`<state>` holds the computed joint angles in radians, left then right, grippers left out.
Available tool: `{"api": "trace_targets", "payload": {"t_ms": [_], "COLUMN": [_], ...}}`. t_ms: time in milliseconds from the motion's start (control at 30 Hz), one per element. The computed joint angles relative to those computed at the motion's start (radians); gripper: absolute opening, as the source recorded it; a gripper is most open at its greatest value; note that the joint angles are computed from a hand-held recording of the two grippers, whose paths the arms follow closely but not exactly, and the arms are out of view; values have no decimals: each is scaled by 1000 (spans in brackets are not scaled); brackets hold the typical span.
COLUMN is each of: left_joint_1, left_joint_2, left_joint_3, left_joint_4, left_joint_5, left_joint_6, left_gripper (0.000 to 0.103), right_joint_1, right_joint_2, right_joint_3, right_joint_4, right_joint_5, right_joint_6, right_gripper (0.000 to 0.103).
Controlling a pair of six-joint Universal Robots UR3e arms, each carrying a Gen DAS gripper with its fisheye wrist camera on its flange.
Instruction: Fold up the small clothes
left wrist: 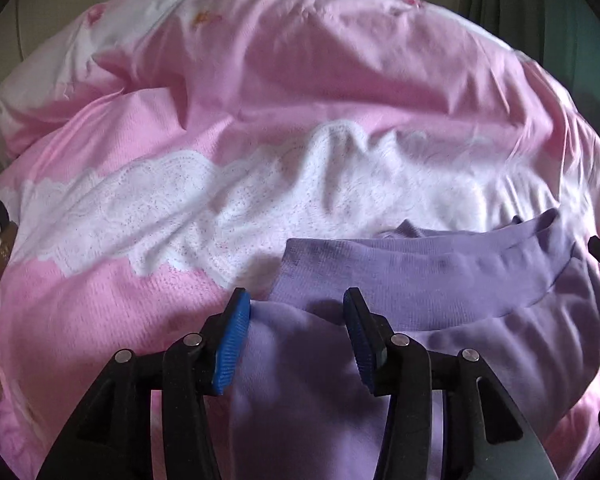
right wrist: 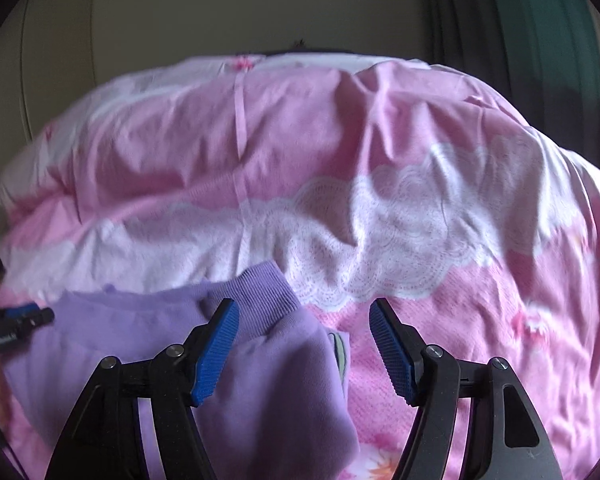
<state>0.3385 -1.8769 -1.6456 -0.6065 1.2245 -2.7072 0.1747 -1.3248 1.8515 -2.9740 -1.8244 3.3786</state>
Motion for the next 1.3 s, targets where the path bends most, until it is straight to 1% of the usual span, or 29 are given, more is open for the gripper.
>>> {"api": "trace_targets", "payload": {"t_ms": [133, 200, 300, 367, 433, 533, 700, 833, 933, 1033, 1100, 1200, 1300], "left_joint_1": [-8, -21, -49, -57, -64, -63, -25, -10, 15, 39, 53, 65, 51], "left_joint_2": [-31, -43, -81, -105, -129, -115, 20, 182, 312, 436, 523, 600, 643], "left_joint_3": [16, 9, 22, 33, 44, 23, -93, -241, -354, -451, -509, -562, -595], "left_joint_4": [6, 41, 100, 128, 150, 174, 170, 176, 155, 120, 83, 63, 65], "left_joint_5": [18, 48, 120, 148, 163, 157, 87, 65, 37, 13, -13, -43, -61], "left_joint_6": [8, 4, -36, -62, -85, -98, -89, -67, -52, -27, -16, -30, -52], "left_gripper": [48, 50, 50, 50, 50, 50, 49, 49, 49, 49, 50, 50, 54], "right_joint_1": [2, 6, 2, -23, -33, -17, -12, -3, 9, 34, 23, -9, -36], "right_joint_2": [71, 105, 143, 155, 158, 157, 24, -130, -250, -332, -396, -478, -535], "right_joint_3": [-66, -88, -112, -113, -116, -128, -5, 146, 253, 332, 406, 512, 605], "right_joint_4": [75, 92, 117, 122, 130, 145, 85, 49, 50, 64, 53, 31, -13], "right_joint_5": [-9, -27, -61, -35, -22, -51, -38, -12, -10, -10, 21, 93, 158], "right_joint_6": [-24, -18, -1, 13, 22, 21, 66, 118, 148, 194, 230, 299, 365], "right_gripper": [68, 68, 68, 68, 68, 68, 68, 69, 69, 69, 69, 69, 69]}}
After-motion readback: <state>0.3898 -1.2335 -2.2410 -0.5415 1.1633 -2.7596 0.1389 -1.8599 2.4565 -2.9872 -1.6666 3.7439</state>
